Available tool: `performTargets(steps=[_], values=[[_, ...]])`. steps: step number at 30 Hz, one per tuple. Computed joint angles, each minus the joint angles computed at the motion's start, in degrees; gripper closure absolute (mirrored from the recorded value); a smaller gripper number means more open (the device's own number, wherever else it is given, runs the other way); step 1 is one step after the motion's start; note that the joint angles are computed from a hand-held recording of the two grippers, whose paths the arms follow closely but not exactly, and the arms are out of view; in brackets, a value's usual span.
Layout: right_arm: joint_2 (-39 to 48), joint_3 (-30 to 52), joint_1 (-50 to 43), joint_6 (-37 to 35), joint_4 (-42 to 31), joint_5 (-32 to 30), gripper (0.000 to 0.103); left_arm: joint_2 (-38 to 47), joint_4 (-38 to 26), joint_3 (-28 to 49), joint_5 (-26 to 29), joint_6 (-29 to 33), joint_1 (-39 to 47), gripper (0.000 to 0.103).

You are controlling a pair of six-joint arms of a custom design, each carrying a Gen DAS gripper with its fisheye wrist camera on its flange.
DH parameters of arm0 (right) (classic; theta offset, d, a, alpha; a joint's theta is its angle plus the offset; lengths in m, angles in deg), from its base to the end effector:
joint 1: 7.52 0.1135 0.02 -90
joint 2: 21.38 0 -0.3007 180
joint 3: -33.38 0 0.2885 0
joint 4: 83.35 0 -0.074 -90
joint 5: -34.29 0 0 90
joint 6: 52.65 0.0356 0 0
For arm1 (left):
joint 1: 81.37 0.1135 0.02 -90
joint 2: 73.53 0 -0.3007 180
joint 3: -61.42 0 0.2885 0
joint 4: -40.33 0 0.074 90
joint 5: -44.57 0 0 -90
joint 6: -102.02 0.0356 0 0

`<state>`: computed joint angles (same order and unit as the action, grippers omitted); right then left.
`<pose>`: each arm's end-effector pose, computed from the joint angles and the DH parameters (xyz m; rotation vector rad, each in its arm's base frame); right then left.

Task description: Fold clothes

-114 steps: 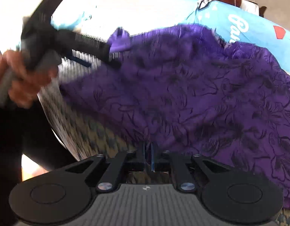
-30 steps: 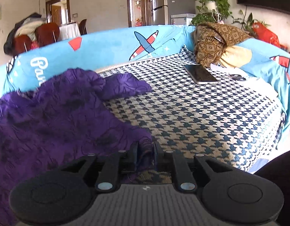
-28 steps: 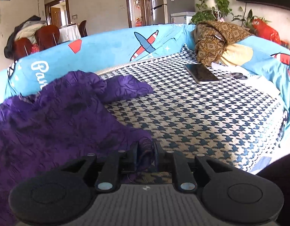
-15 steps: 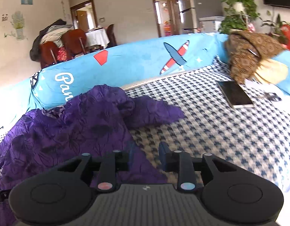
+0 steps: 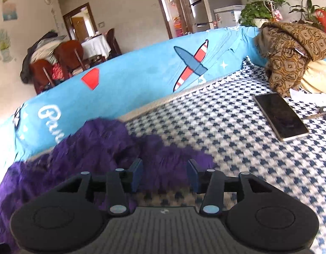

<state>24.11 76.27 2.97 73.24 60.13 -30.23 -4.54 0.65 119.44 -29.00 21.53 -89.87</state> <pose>0.1795 0.0177 0.2479 0.7030 2.0605 -0.0444 0.2596 -0.0490 0.2557 0.5047 2.3827 -0.3435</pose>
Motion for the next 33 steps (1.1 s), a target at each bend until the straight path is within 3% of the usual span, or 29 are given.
performTargets(steps=[7,16,18,22,28,33], values=[[9.6,0.9,-7.2,-7.2,10.3,-7.4,0.056,6.9,4.4,2.5,-1.9,-1.0,-1.8,0.000],[22.6,2.7,-10.0,-11.8,17.0,-11.9,0.057,12.3,6.7,3.2,-2.5,-3.2,0.4,0.000],[24.5,2.8,-10.8,-12.2,18.1,-12.9,0.076,13.0,7.6,3.1,-3.3,-3.4,0.5,0.000],[25.9,2.7,-12.1,-12.7,19.8,-14.6,0.088,14.6,8.3,3.6,-3.7,-4.4,0.7,0.000],[24.7,3.7,-10.6,-10.1,21.4,-5.2,0.092,15.7,9.1,3.5,-4.8,-4.6,0.4,0.000],[24.3,5.9,-9.2,-11.1,22.6,11.4,0.092,16.4,9.3,3.7,-5.7,-5.1,0.2,0.000]])
